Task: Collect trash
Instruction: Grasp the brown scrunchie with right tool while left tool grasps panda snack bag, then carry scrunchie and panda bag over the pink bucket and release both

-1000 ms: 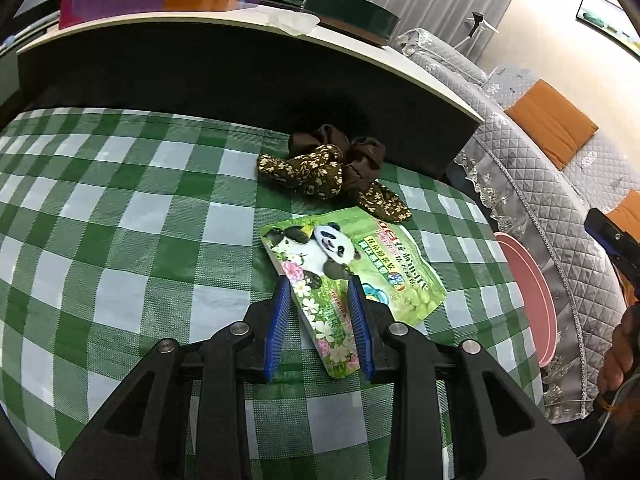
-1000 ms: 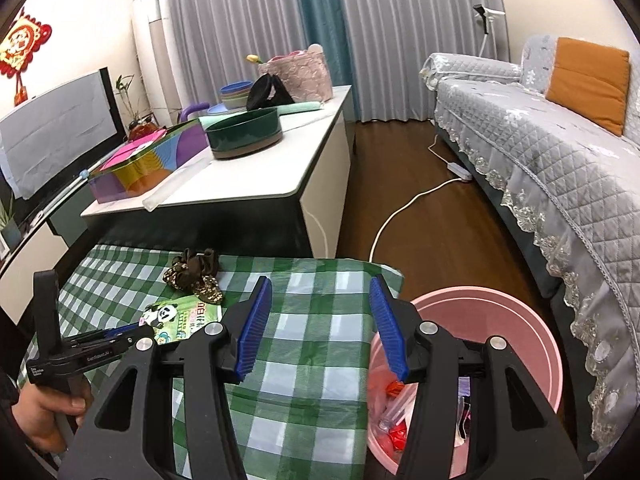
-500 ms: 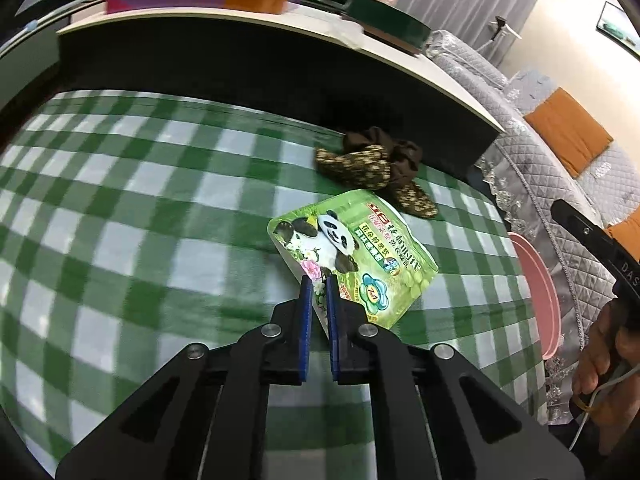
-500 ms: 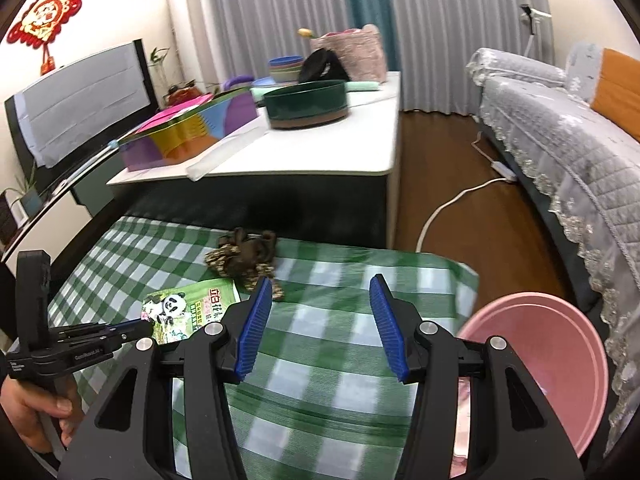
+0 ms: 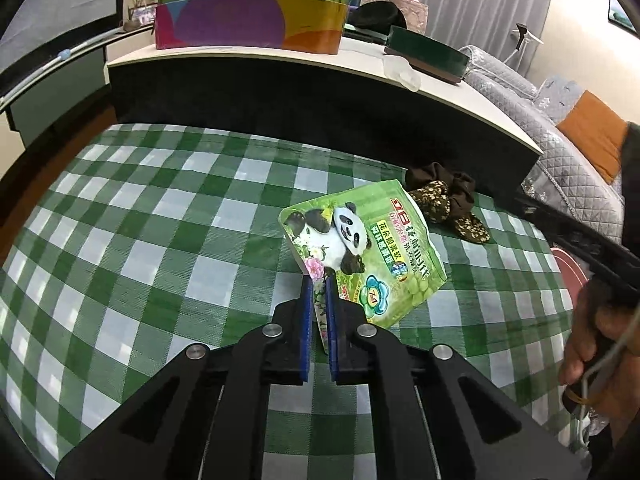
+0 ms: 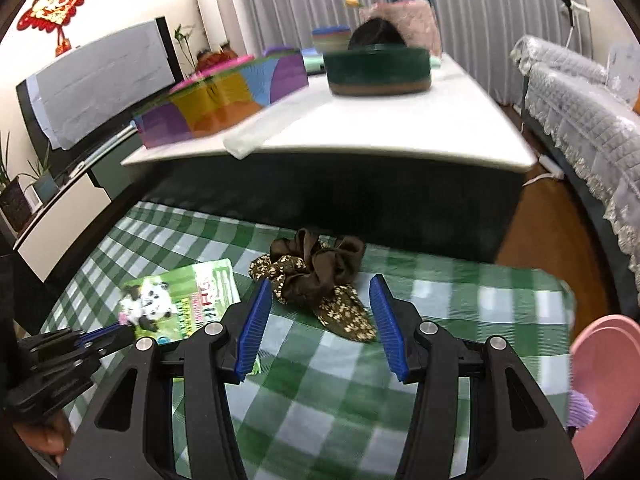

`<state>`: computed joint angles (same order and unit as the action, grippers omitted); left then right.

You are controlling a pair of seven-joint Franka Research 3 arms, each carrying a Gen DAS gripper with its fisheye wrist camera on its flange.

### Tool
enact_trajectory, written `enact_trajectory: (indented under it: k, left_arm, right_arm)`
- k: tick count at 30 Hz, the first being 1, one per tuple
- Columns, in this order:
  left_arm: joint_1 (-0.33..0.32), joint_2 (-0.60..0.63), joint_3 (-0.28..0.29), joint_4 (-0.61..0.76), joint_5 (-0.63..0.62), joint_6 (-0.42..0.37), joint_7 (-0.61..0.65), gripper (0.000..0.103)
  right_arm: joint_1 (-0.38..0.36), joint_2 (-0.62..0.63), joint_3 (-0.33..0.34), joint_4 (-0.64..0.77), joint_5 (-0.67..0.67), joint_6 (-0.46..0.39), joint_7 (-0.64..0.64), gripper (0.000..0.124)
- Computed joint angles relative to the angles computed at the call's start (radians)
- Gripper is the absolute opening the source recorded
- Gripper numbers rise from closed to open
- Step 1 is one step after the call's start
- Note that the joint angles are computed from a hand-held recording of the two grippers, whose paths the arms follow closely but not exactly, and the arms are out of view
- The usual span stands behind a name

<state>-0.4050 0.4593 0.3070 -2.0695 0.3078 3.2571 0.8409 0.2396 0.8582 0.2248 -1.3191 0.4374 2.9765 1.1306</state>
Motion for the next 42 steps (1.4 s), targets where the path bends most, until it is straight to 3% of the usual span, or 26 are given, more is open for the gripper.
enact_trajectory:
  k: [5, 7, 9, 13, 22, 25, 33, 42]
  left_arm:
    - [-0.002, 0.014, 0.003, 0.014, -0.006, -0.006, -0.007, 0.006]
    - [-0.014, 0.019, 0.014, 0.020, -0.003, -0.009, -0.011, 0.006]
    - [-0.021, 0.023, 0.021, 0.024, 0.001, -0.010, -0.014, 0.006]
    - [-0.029, 0.021, 0.030, 0.022, 0.007, -0.007, -0.020, 0.006]
    - [-0.105, -0.003, 0.098, -0.016, -0.022, 0.060, 0.009, 0.004]
    - [-0.132, -0.020, 0.113, -0.040, -0.055, 0.100, 0.050, 0.002]
    - [-0.277, -0.065, 0.212, -0.103, -0.185, 0.162, 0.192, 0.000]
    - [-0.366, -0.111, 0.250, -0.155, -0.332, 0.190, 0.352, 0.000]
  right_arm:
    - [0.050, 0.090, -0.058, 0.130, -0.039, -0.079, 0.071, 0.045]
    - [0.056, 0.122, -0.067, 0.179, -0.052, -0.111, 0.091, 0.038]
    - [0.052, 0.140, -0.059, 0.207, -0.059, -0.132, 0.090, 0.019]
    - [0.043, 0.142, -0.043, 0.208, -0.062, -0.139, 0.060, 0.009]
    - [-0.026, -0.024, 0.021, -0.045, 0.006, -0.010, -0.044, 0.007]
    - [-0.051, -0.097, 0.039, -0.145, 0.028, 0.045, -0.074, 0.007]
    - [-0.105, -0.273, 0.056, -0.356, 0.056, 0.131, -0.121, 0.007]
    - [-0.198, -0.436, 0.122, -0.534, 0.082, 0.201, -0.188, 0.007]
